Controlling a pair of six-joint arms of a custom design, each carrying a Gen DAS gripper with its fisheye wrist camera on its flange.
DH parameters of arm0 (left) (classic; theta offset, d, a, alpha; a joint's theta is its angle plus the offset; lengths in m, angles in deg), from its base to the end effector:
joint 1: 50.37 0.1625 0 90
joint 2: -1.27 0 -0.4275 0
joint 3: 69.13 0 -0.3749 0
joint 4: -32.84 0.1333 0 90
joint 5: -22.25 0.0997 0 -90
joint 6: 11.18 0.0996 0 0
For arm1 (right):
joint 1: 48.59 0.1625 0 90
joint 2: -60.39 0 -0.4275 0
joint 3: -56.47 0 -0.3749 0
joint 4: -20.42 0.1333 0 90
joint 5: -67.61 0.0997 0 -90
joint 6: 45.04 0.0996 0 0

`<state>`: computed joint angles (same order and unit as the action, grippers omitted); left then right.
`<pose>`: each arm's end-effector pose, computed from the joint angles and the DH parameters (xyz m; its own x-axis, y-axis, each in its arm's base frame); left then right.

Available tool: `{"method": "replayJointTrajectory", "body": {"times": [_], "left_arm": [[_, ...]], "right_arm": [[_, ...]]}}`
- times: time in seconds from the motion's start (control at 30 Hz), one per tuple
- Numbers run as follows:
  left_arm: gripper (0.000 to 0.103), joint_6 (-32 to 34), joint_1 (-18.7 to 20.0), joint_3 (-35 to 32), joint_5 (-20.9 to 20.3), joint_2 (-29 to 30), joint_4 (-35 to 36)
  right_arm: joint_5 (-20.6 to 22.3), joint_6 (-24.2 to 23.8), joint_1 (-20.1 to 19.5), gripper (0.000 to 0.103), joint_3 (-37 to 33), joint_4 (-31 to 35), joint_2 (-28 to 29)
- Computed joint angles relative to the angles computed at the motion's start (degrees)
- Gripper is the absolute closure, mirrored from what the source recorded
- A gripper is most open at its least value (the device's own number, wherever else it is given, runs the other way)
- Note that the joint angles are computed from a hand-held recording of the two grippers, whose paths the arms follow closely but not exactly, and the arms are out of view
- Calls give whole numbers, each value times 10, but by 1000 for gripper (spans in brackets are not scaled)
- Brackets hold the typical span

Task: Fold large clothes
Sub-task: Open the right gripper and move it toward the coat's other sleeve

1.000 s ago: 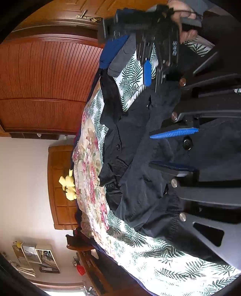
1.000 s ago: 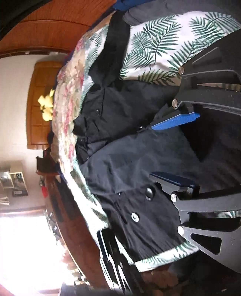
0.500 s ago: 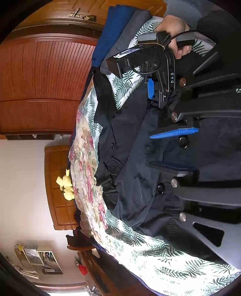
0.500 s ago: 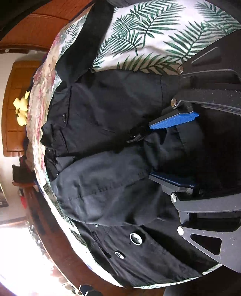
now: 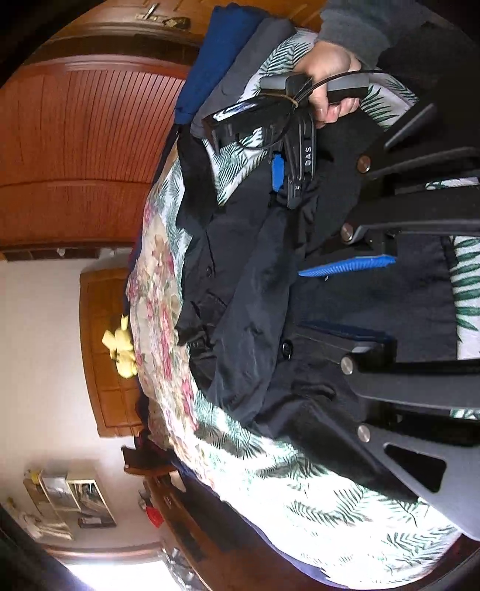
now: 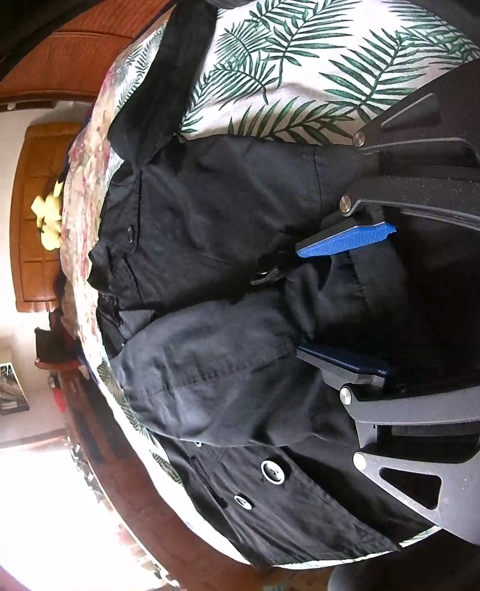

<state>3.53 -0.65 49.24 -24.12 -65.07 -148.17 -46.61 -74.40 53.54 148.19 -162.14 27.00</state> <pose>-0.1853 -0.5312 0.2652 -0.6779 0.2829 -0.6785 0.6976 0.5389 -0.4722 0.2348 -0.6525 0.0597 -0.7342 -0.3667 0.5714 -0.6123 0.7212 -0.3240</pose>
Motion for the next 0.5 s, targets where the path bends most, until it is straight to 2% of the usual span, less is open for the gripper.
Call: {"method": "replayJointTrajectory", "body": {"times": [0.2,0.5], "left_arm": [[80,4,19,-24,-10,14,-24],[80,75,83,-130,-84,95,-48]], "right_arm": [[3,-1,-1,54,2,-2,-1],[-1,-5,1,54,0,-10,3]]}}
